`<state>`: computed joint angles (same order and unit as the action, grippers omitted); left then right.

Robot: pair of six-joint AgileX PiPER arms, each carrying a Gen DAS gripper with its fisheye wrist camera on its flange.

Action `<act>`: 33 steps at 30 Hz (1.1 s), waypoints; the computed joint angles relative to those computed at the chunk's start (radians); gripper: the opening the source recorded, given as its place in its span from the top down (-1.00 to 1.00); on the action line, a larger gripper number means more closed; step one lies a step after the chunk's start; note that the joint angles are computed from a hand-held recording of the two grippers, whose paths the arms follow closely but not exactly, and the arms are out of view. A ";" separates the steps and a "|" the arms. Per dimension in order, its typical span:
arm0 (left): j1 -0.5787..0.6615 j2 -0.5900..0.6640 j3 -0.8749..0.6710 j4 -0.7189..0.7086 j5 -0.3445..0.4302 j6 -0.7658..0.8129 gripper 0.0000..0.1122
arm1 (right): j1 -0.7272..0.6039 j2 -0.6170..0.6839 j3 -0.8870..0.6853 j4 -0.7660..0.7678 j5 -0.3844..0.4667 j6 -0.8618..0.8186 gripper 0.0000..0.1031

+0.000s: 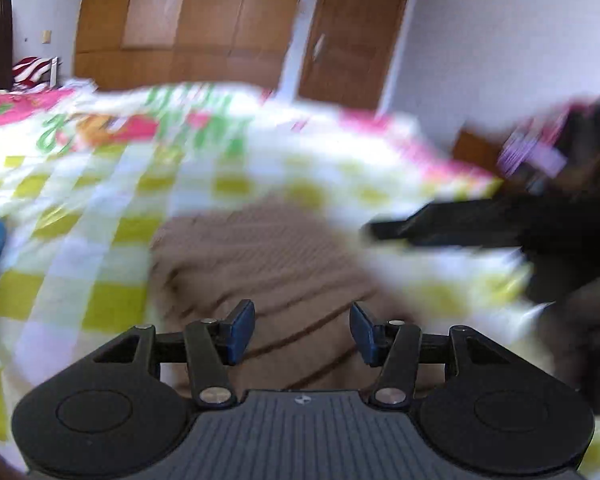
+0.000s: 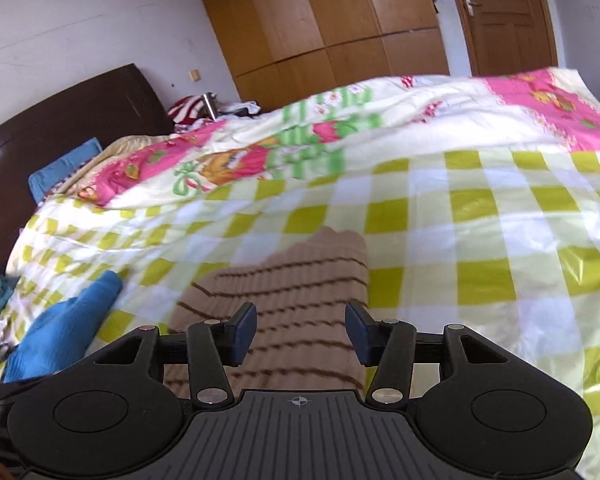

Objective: Fold small clothes

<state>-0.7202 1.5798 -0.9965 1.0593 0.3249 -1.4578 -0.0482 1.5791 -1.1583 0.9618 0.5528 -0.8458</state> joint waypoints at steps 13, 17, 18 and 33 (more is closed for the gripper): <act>0.174 -0.180 0.117 -0.642 -0.068 0.551 -0.46 | -0.231 -0.014 0.129 0.108 0.337 -0.022 -0.07; 0.187 -0.271 0.156 -0.952 -0.032 0.858 -0.47 | -0.258 -0.160 0.256 0.086 0.374 -0.161 -0.16; 0.168 -0.276 0.163 -0.957 -0.027 0.863 -0.47 | -0.245 -0.190 0.287 0.074 0.359 -0.198 -0.21; 0.132 -0.179 0.075 -0.604 0.098 0.581 0.51 | 0.086 -0.244 0.365 -0.185 -0.075 -0.037 0.67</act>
<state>-0.5885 1.4005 -0.9220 0.4556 0.4233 -0.8773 0.0379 1.3356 -0.7938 0.7764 0.4780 -0.8832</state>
